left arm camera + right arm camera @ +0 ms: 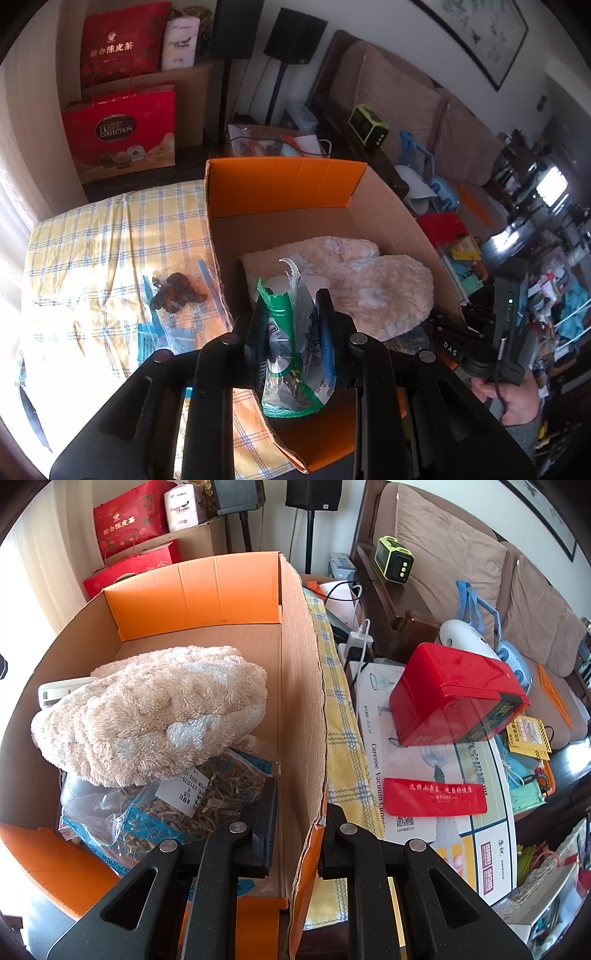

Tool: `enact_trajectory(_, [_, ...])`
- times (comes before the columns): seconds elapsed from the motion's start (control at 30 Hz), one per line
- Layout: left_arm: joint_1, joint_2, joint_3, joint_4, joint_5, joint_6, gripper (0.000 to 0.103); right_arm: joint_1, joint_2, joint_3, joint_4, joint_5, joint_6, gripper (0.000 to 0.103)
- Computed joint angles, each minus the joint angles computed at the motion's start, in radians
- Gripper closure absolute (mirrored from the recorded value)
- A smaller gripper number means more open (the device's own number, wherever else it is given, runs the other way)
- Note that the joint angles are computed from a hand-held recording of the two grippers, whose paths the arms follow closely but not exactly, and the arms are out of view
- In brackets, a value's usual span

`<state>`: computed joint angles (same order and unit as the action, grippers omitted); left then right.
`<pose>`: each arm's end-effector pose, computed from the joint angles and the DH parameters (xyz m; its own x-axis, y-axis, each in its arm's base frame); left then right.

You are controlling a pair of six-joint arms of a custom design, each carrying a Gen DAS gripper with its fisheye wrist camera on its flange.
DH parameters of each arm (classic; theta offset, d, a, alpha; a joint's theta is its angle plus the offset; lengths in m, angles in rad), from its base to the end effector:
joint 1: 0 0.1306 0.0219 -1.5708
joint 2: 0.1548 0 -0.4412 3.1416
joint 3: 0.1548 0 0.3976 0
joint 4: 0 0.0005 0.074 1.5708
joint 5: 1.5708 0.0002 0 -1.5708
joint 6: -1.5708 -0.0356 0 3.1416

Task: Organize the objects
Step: 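Carry the green sachet over the box and release it inside, then move the left tool back to the clear bag of dried food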

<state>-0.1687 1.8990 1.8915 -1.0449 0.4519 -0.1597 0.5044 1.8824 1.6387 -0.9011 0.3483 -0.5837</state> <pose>0.6645 -0.1294 0.4262 -0.7874 0.2792 -0.5495 0.4959 0.8165 -0.2957 0.5755 0.3032 0.3308 -0.8475 0.1239 -0.5161 0.1634 0.9861 -0.0316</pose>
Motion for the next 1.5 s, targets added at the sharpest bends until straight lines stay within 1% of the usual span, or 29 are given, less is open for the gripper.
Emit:
enact_trajectory(0.13, [-0.024,-0.010,-0.028,-0.016,0.007,-0.064,0.080,0.000,0.000,0.000,0.000,0.000,0.000,0.086])
enact_trajectory(0.2, [-0.036,-0.022,-0.055,-0.004,-0.004,-0.094,0.072,0.000,0.000,-0.001,0.002,-0.001,-0.001,0.086])
enact_trajectory(0.23, [-0.041,-0.027,-0.065,0.004,-0.013,-0.104,0.070,0.000,0.000,-0.001,0.003,-0.001,-0.001,0.086])
enact_trajectory(0.27, [-0.044,-0.030,-0.073,0.010,-0.020,-0.114,0.064,-0.001,0.000,-0.001,0.004,-0.002,-0.002,0.086])
enact_trajectory(0.3, [-0.047,-0.030,-0.077,0.013,-0.027,-0.118,0.053,-0.001,0.000,-0.001,0.004,-0.002,-0.002,0.086])
enact_trajectory(0.37, [-0.049,-0.033,-0.086,0.030,-0.047,-0.111,0.041,-0.001,0.000,-0.001,0.004,-0.002,-0.002,0.086])
enact_trajectory(0.4, [-0.049,-0.035,-0.090,0.039,-0.054,-0.107,0.040,-0.001,0.000,-0.001,0.004,-0.002,-0.002,0.086])
enact_trajectory(0.47, [-0.043,-0.026,-0.075,0.023,-0.047,-0.108,0.037,0.000,-0.001,-0.002,0.006,-0.003,-0.002,0.086])
enact_trajectory(0.6, [-0.034,-0.024,-0.065,0.024,-0.037,-0.087,0.024,0.000,-0.002,-0.004,0.007,-0.004,-0.002,0.086])
enact_trajectory(0.77, [-0.021,-0.027,-0.057,0.033,-0.032,-0.069,0.024,0.001,-0.002,-0.004,0.008,-0.003,-0.004,0.086])
enact_trajectory(0.87, [-0.011,-0.033,-0.060,0.045,-0.043,-0.067,0.024,0.001,-0.002,-0.004,0.008,-0.003,-0.004,0.086])
enact_trajectory(1.0, [0.005,-0.045,-0.077,0.086,-0.071,-0.051,0.019,0.001,-0.002,-0.004,0.008,-0.003,-0.004,0.086])
enact_trajectory(1.23, [0.044,-0.040,-0.089,0.129,-0.121,-0.034,0.016,0.001,-0.003,-0.005,0.009,-0.003,-0.004,0.086])
enact_trajectory(1.3, [0.057,-0.032,-0.086,0.136,-0.142,-0.028,0.014,0.001,-0.003,-0.006,0.010,-0.003,-0.004,0.086])
enact_trajectory(1.43, [0.086,-0.008,-0.082,0.140,-0.177,-0.007,0.014,0.002,-0.005,-0.007,0.012,-0.002,-0.003,0.086])
enact_trajectory(1.5, [0.099,0.002,-0.083,0.134,-0.181,0.000,0.014,0.002,-0.008,-0.009,0.013,-0.001,-0.002,0.086])
